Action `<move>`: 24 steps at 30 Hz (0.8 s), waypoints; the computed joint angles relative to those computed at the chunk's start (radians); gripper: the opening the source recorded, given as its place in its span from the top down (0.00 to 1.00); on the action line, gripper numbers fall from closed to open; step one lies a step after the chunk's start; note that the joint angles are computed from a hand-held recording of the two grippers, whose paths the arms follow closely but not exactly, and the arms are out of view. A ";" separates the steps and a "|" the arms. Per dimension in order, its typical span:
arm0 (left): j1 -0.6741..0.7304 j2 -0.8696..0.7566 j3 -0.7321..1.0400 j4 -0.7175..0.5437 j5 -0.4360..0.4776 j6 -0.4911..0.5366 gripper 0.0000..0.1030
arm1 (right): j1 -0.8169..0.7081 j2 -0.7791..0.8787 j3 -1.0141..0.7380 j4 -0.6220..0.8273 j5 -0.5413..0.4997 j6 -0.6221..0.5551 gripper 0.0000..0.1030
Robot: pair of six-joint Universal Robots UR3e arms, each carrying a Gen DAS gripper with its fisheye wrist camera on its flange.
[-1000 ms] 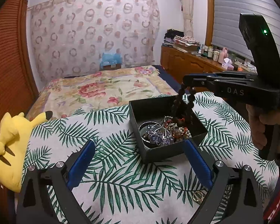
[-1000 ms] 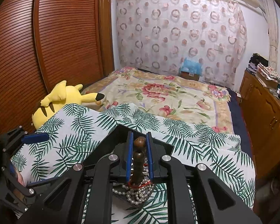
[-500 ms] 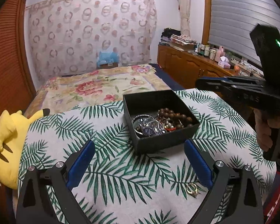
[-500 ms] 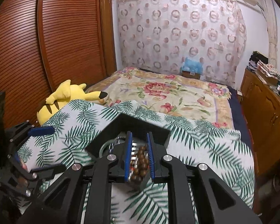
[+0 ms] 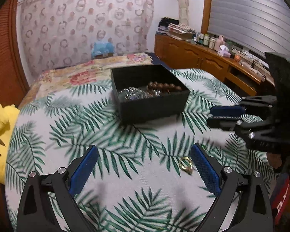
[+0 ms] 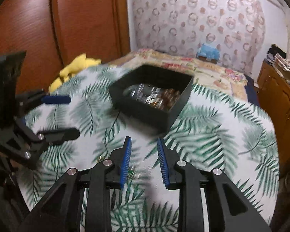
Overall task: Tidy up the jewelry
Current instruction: 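Grasp the green jade pendant with the right gripper while the left grasps the gold pearl ring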
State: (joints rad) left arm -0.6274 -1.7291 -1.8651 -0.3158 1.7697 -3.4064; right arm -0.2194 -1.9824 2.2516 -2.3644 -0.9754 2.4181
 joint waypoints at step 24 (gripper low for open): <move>-0.023 -0.024 -0.023 -0.028 -0.044 -0.003 0.10 | 0.125 0.090 0.034 -0.116 -0.132 -0.020 0.87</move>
